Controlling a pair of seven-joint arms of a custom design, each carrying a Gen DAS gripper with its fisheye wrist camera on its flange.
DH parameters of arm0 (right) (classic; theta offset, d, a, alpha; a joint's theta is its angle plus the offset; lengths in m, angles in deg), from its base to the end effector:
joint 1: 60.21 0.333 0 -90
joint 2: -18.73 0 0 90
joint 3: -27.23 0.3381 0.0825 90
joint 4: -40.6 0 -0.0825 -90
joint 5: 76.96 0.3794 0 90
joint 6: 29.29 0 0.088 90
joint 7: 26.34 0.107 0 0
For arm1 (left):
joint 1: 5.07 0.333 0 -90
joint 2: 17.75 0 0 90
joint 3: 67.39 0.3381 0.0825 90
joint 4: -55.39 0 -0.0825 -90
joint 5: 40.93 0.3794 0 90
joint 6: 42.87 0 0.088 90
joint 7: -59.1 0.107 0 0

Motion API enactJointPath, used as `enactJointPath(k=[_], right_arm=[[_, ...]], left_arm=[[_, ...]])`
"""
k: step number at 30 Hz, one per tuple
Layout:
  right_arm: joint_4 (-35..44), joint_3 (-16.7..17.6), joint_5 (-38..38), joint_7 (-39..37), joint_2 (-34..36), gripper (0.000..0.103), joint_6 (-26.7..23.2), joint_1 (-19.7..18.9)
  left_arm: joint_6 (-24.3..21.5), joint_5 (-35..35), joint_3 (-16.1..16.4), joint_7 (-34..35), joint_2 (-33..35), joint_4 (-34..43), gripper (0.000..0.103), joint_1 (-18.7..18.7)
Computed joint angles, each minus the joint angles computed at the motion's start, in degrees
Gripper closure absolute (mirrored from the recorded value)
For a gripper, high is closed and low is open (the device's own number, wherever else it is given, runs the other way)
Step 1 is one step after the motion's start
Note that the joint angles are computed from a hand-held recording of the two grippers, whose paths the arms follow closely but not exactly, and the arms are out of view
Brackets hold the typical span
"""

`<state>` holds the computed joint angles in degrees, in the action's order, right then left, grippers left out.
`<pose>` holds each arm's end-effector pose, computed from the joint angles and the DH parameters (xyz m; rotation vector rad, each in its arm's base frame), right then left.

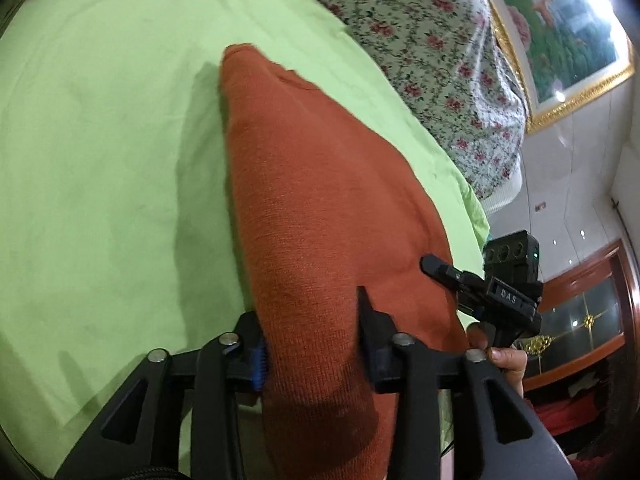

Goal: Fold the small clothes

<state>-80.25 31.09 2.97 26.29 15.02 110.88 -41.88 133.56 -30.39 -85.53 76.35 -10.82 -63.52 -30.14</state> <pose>0.5169 0.2126 0.5126 -1.5067 1.4190 0.4408 0.4437 -0.4264 0.5065 2.2324 -1.5492 1.2792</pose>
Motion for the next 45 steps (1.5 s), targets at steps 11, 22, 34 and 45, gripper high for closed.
enactJointPath(k=[11,22,34,45], right_arm=[[-0.99,0.56,-11.26,6.43,-4.58,0.069,13.04,1.71],[13.80,2.05,-21.44,16.89,10.09,0.083,9.45,1.24],[10.47,4.39,-17.01,15.81,7.32,0.100,13.33,-1.38],[-9.26,2.11,-14.45,9.44,-11.81,0.100,16.49,5.78]], left_arm=[[-18.43,25.14,2.36,-14.16,-3.45,8.58,0.048,-0.39],[-29.22,11.22,3.63,3.69,11.24,24.15,0.054,0.84],[-27.75,17.44,4.37,-2.75,2.82,16.84,0.059,-2.28],[-26.05,28.93,-2.48,-17.84,-5.88,8.07,0.060,-6.25]])
